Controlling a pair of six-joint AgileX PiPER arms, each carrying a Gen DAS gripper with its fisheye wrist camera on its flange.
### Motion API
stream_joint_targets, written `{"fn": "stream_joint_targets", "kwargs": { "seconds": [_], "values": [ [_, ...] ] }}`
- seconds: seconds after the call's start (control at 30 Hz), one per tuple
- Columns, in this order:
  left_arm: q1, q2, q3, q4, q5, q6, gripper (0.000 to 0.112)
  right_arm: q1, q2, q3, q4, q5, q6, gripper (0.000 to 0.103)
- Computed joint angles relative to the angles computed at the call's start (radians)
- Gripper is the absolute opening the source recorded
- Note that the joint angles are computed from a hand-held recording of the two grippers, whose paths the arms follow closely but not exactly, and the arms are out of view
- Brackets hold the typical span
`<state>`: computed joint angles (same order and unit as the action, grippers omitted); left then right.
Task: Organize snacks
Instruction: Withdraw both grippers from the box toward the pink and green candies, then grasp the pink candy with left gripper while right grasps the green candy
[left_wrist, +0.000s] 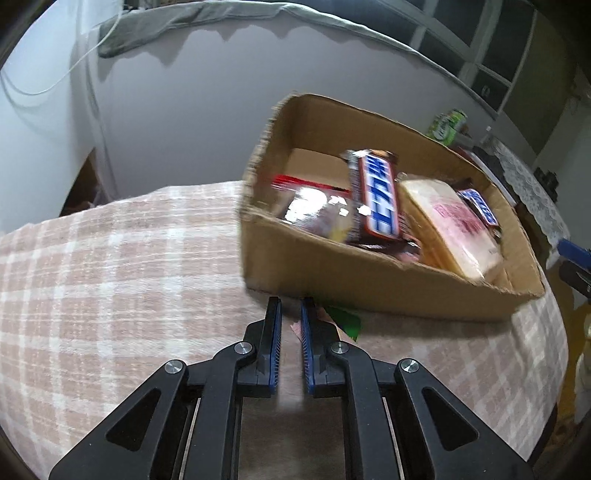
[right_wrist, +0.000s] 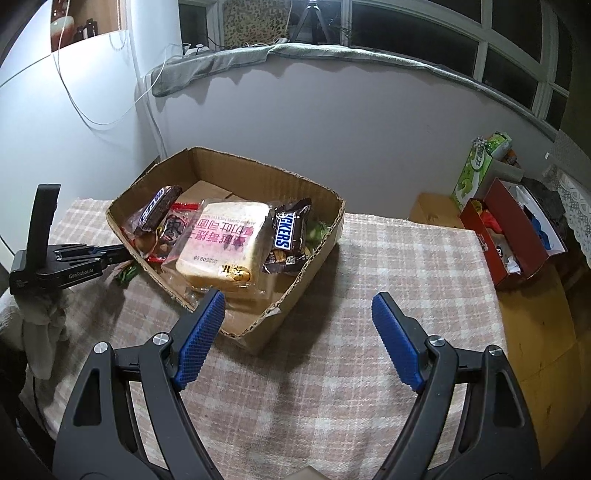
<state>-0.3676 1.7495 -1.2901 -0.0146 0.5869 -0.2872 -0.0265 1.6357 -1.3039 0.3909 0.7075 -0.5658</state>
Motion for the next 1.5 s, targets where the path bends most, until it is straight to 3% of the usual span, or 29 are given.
{"fn": "stream_joint_targets", "kwargs": {
  "seconds": [0.57,0.73,0.83,0.93,1.0,1.5],
  "values": [
    [-0.186,-0.094,0.107,-0.024,-0.034,0.040,0.009,0.012,-0.063,0.101,0.024,-0.007,-0.035,0.084],
    [-0.226,-0.125,0.137,0.044,-0.033,-0.027,0.009,-0.010,-0.105,0.160,0.070,0.000,-0.078,0.084],
    [-0.250,-0.156,0.160,0.149,-0.024,-0.162,0.010,-0.034,-0.127,0.198,0.105,0.007,-0.111,0.084],
    [-0.280,-0.216,0.218,0.208,-0.038,-0.252,0.017,-0.055,-0.146,0.233,0.134,0.020,-0.142,0.084],
    [-0.304,-0.237,0.234,0.251,-0.033,-0.297,0.040,-0.065,-0.156,0.254,0.152,0.030,-0.159,0.084],
    [-0.365,-0.209,0.217,0.326,0.036,-0.313,0.039,-0.053,-0.199,0.322,0.153,0.040,-0.163,0.084]
  ]
}}
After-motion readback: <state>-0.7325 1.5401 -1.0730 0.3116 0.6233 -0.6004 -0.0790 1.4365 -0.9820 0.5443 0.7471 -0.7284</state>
